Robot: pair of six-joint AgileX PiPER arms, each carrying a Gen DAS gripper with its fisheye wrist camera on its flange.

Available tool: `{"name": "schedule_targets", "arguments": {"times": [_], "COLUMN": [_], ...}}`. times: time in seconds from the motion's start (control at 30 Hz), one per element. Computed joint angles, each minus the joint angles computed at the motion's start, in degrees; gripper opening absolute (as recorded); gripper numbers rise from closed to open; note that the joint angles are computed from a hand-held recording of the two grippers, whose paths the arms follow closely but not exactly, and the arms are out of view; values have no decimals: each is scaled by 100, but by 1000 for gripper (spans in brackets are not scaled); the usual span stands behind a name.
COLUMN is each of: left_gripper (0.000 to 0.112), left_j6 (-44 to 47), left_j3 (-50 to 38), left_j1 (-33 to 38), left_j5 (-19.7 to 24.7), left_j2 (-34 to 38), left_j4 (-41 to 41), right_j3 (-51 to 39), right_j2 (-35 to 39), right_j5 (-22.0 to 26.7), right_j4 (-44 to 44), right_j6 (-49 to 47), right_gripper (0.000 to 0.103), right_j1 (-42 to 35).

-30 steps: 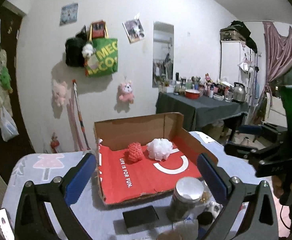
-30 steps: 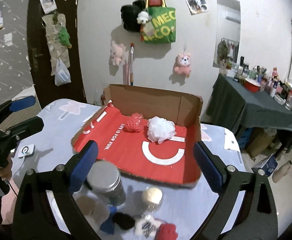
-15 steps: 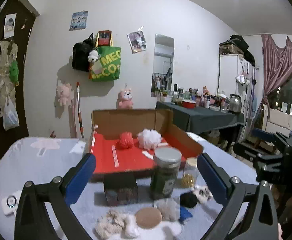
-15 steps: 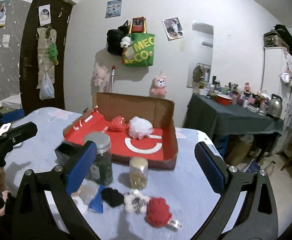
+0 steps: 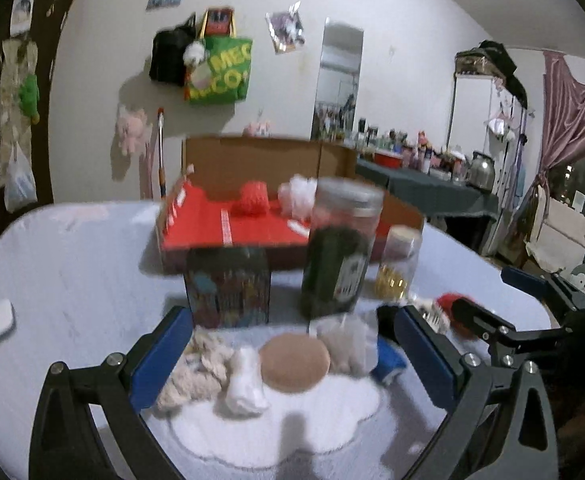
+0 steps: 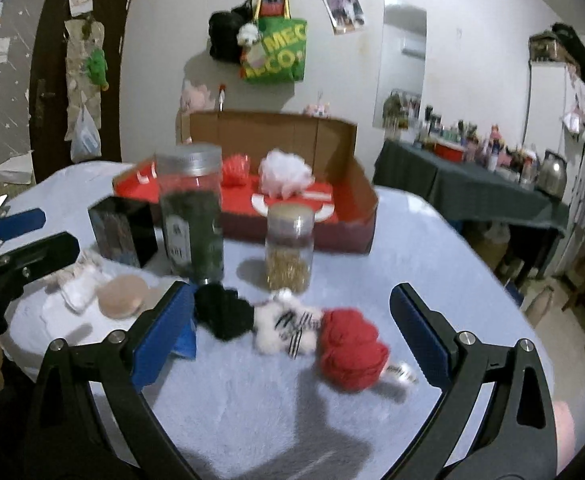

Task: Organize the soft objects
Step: 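Withdraw both grippers from the box back toward the remaining items, then grasp the cream crocheted scrunchie with the left gripper while the right grasps the red Miffy plush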

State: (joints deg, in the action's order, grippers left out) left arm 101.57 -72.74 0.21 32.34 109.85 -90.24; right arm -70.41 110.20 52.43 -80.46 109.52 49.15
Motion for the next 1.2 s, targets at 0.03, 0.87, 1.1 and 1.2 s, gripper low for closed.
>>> {"name": "schedule_targets", "arguments": {"times": [0.03,0.87,1.1,1.2], "left_gripper": [103,102,96,77], "left_j6": [-6,-3214,-3583,-3845], "left_j3": [6,-1880,-2307,-2588], "left_j1": [6,498,561,523], "left_j5": [-14,206,555,760], "left_j2": [41,1013,1263,1452], "left_j4": [31,3587,4157,4505], "right_j3": [-11,924,1139,1327], "right_j2": [38,-485,-571,-651], "right_j5": [-49,-1400,-1971,-2720], "right_j4": [25,451,308,-58], "right_j6": [0,-128,23,475], "right_gripper": [100,100,79,56], "right_j1": [-32,-1160,-1426,-1734]}}
